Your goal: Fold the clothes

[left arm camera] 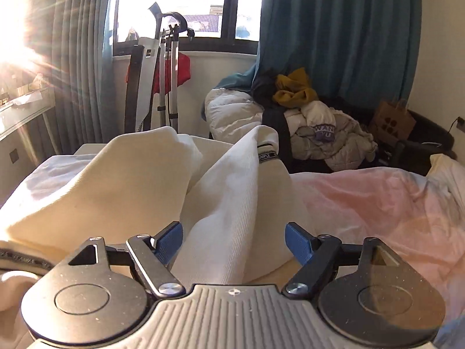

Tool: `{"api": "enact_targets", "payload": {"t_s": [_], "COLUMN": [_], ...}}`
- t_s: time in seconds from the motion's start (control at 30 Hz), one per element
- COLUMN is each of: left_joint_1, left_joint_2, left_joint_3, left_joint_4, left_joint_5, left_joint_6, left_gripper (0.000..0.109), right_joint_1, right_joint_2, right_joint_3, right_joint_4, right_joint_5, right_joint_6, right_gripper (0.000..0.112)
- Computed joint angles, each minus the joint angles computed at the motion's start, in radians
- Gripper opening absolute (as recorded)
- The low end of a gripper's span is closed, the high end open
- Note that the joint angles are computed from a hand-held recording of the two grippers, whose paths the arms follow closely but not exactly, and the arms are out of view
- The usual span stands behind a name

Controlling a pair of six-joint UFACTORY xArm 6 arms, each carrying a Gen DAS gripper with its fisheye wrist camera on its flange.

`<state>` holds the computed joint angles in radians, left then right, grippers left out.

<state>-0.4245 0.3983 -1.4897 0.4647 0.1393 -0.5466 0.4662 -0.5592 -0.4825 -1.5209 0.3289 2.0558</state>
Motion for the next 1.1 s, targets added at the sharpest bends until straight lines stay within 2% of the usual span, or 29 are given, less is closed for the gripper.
{"api": "enact_targets", "payload": {"t_s": [0.13, 0.23, 0.27, 0.3, 0.33, 0.4, 0.47, 0.73, 0.97, 1.03, 1.1], "left_joint_1": [-0.022, -0.034, -0.037, -0.039, -0.04, -0.041, -0.042, -0.036, -0.043, -0.05, -0.06], "left_joint_2": [0.209, 0.344, 0.374, 0.395, 0.398, 0.383, 0.32, -0.076, -0.471, -0.58, -0.688], "left_joint_3": [-0.299, -0.505, -0.55, -0.583, -0.588, -0.564, -0.472, 0.0, 0.421, 0.537, 0.662], "left_joint_4": [-0.024, -0.011, -0.006, -0.026, -0.03, 0.003, 0.073, 0.156, -0.005, -0.086, -0.222], "left_joint_5": [0.149, 0.278, 0.307, 0.329, 0.337, 0.336, 0.29, 0.121, 0.008, -0.019, -0.051], "left_joint_6": [0.023, 0.031, 0.035, 0.056, 0.057, 0.025, -0.033, -0.089, 0.026, 0.091, 0.197], "left_gripper": [0.069, 0.058, 0.05, 0.037, 0.03, 0.009, 0.003, 0.002, 0.002, 0.002, 0.002], "right_joint_1": [-0.075, -0.123, -0.137, -0.151, -0.163, -0.163, -0.154, -0.145, -0.117, -0.117, -0.119], "right_joint_2": [0.069, 0.117, 0.127, 0.138, 0.147, 0.141, 0.127, 0.098, 0.038, 0.015, -0.018], "right_joint_3": [-0.027, -0.049, -0.054, -0.059, -0.064, -0.067, -0.062, -0.045, -0.009, 0.005, 0.021], "right_joint_4": [-0.108, -0.199, -0.217, -0.236, -0.258, -0.335, -0.371, -0.362, -0.33, -0.315, -0.331], "right_joint_5": [-0.078, -0.124, -0.14, -0.156, -0.17, -0.168, -0.155, -0.141, -0.124, -0.124, -0.126], "right_joint_6": [0.092, 0.188, 0.216, 0.245, 0.276, 0.365, 0.405, 0.422, 0.417, 0.425, 0.466], "right_gripper": [0.08, 0.079, 0.079, 0.079, 0.079, 0.079, 0.079, 0.079, 0.079, 0.079, 0.079]}}
